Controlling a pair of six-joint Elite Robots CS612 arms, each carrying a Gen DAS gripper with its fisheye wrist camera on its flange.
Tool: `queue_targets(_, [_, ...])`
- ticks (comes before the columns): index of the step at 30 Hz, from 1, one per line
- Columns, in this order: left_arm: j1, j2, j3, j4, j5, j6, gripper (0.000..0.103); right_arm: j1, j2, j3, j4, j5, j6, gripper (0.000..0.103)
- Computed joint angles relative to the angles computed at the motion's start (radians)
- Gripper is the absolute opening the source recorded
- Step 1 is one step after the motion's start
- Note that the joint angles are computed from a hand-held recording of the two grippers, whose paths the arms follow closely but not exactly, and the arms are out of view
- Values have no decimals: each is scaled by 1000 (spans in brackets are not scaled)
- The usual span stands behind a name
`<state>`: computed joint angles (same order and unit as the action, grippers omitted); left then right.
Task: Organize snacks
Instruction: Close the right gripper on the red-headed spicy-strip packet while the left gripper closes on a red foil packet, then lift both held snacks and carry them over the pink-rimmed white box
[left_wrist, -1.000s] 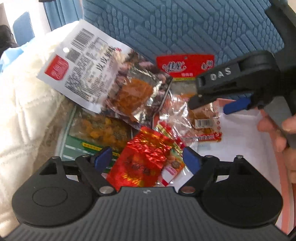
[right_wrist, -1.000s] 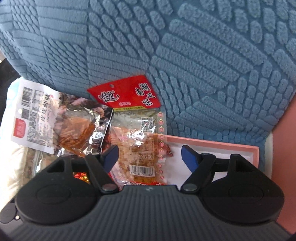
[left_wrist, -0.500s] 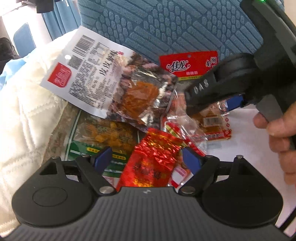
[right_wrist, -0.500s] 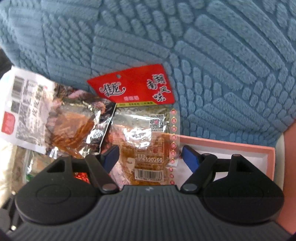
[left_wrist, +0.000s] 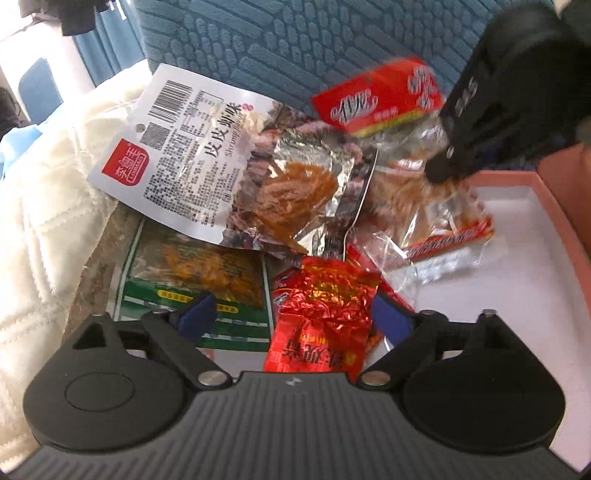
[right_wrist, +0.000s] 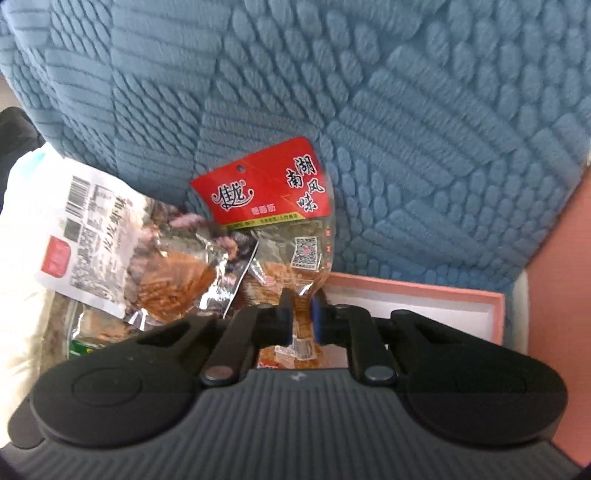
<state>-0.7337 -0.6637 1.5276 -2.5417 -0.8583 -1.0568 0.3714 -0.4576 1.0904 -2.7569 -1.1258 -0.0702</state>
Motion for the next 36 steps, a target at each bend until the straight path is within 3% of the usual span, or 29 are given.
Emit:
queue_targets(7, [2,5,-7,6,-2,20,91,-11,-48,83,-71,-1,11,10])
queue_targets(12, [6,1,1,-8,-16,9,60,-22,-68,124,-102,16,-13,9])
queue_targets(17, [3,2,13,-32,-7,13,59,-34,-83,159,-122,40,-28,9])
queue_targets(36, [-40,-63,115,-165,11,-155,59,-47,-163,319,-230,51,-60,8])
